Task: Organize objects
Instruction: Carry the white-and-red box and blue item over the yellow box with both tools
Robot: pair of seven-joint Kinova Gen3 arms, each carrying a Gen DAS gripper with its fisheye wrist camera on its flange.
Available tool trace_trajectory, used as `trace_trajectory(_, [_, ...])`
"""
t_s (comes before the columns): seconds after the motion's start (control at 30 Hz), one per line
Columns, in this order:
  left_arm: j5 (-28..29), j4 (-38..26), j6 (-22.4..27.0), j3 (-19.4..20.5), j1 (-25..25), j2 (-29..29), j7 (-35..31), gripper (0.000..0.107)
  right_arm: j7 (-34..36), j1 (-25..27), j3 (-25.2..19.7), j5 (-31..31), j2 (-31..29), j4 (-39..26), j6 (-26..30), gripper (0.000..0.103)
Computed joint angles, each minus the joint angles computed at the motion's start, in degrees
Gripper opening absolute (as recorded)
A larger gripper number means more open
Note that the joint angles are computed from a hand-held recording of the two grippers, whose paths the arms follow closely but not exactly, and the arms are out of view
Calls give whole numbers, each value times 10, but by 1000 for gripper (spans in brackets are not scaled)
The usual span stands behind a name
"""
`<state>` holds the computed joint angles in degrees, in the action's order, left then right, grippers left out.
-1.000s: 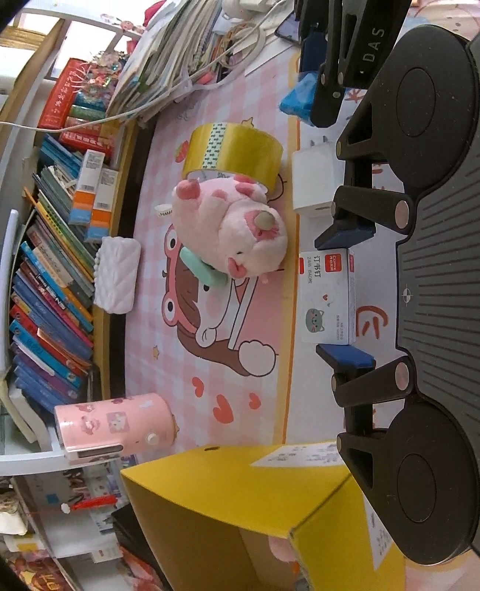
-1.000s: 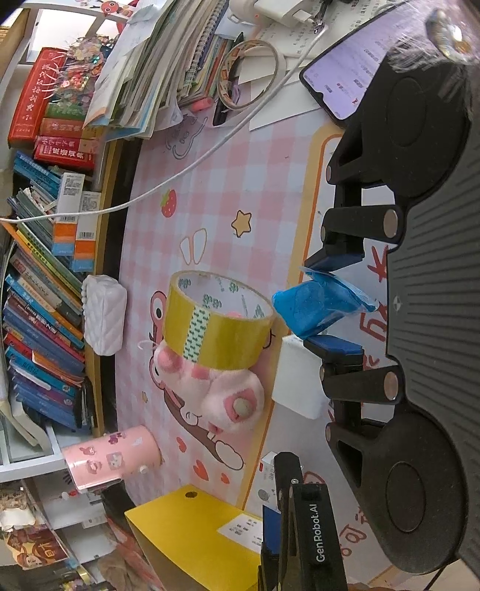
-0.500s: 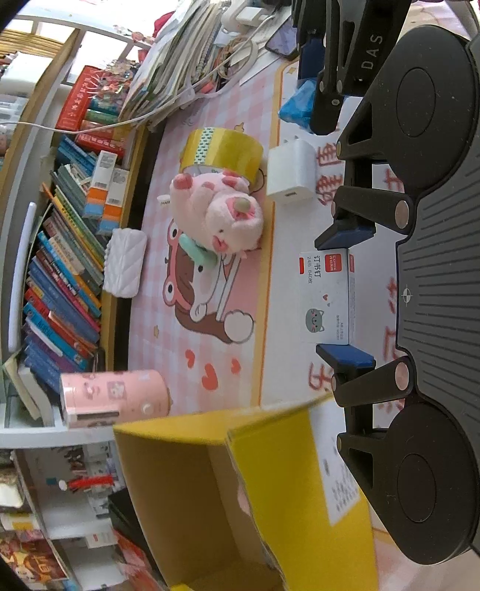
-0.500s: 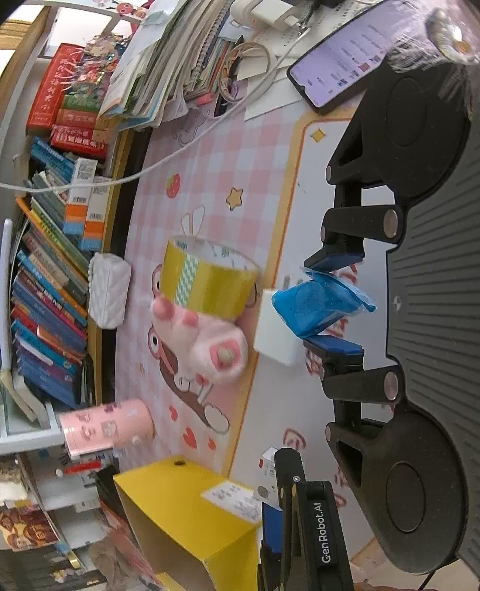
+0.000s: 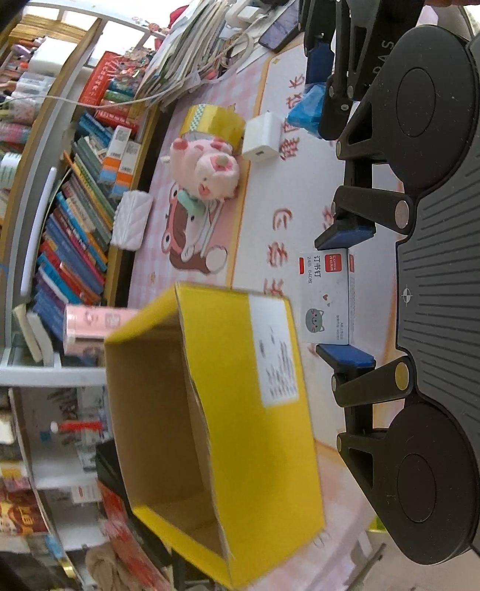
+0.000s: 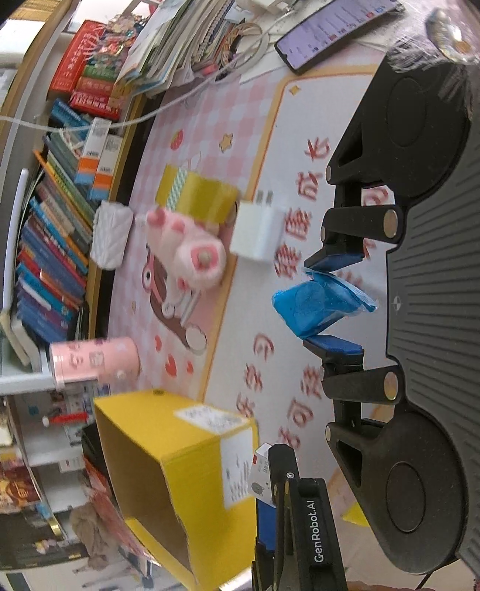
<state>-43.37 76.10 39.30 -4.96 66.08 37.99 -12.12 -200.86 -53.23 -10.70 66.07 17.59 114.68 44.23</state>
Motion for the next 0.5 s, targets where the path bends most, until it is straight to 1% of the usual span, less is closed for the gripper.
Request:
trace_trajectory(0.17, [-28, 58, -4, -12, 19, -33, 44, 52, -7, -29, -9, -3, 12, -19, 19, 35])
trace_trajectory(0.33, [-67, 109, 1, -3, 22, -64, 89, 52, -20, -58, -12, -7, 25, -40, 35, 35])
trace_trajectory(0.5, [-109, 154, 10, 16, 18, -90, 136, 52, -26, -85, -11, -8, 38, -60, 49, 35])
